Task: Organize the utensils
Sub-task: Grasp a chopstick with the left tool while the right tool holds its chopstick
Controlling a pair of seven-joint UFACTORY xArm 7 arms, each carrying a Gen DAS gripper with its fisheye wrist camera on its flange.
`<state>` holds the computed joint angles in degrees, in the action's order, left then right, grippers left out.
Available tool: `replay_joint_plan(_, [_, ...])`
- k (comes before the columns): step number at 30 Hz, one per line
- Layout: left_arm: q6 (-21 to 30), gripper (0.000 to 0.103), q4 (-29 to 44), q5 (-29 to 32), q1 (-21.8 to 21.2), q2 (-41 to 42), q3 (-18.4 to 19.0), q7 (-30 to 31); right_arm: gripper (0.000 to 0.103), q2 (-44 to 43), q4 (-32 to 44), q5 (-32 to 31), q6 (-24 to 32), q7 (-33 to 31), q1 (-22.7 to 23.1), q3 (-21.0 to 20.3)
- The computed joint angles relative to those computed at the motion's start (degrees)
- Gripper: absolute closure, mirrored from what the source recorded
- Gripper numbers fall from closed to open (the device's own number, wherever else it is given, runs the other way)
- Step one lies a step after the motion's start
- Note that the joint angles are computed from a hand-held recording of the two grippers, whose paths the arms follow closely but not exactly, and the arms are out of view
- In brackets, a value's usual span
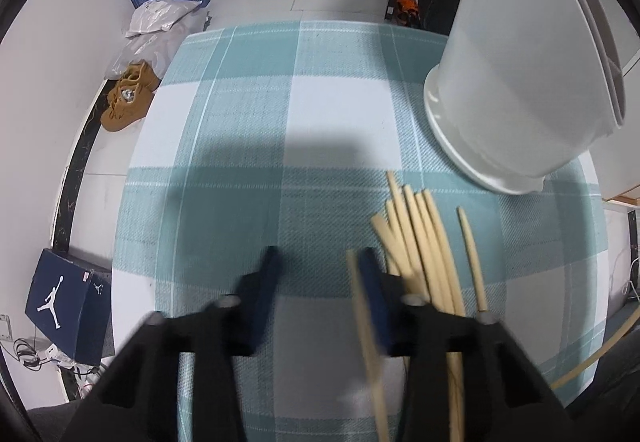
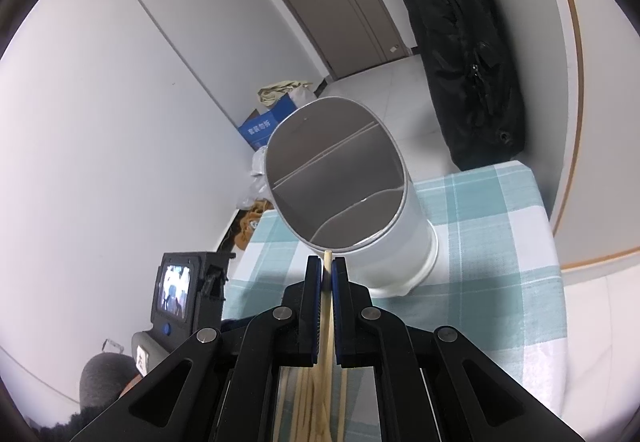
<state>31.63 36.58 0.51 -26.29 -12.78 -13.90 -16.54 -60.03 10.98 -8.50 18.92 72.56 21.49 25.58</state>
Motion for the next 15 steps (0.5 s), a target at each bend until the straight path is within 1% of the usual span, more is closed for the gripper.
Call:
replay_joint_plan(2, [-0.38, 0.089, 0.09, -0.02, 0.09, 0.22, 0.12, 0.03, 0.099, -0.17, -0.31, 0.08, -0.24, -0.15, 0.18, -0.43])
replay_joint_plan(4, [-1.25, 0.098, -0.19, -1.99, -0.22, 0.37, 1.06, 1.72, 0.099, -0.31, -0.43, 0.16, -0.35, -0.36, 0.31, -0.74])
replay_joint_plan(6, [-1.38, 0.098, 0.09, -5.39, -0.73, 0.55, 2.12, 3.62, 0.099, -0.53, -0.46, 0.12, -0.42, -0.56, 0.26, -0.79])
replay_joint_plan(7, [-2.16, 0.101, -0.24, -9.15, -1.35, 0.6, 3.42, 6.06, 0.099, -0.65, -0.45, 0.11, -0.35, -0.6, 0.2, -0.73])
replay_joint_plan(11, [-3.61, 0.102, -1.03, -17.32, -1.98, 0.04, 4.89, 10.15, 0.099, -0.67, -0.41, 0.18, -0.42, -0.79, 0.14, -0.67])
replay_joint_plan(13, [-3.77, 0.102, -1.01, -17.29, -1.57, -0.12, 4.1, 9.73, 0.099, -0.55, -0.23, 0.23, -0.05, -0.65, 0.04, -0.42])
replay_joint_plan(15, [-3.25, 0.103, -1.27, -19.6, -2.09, -0.7, 4.5, 11.04, 0.099, -0.64, -0.11, 0.09, 0.3, -0.48, -0.1, -0.06])
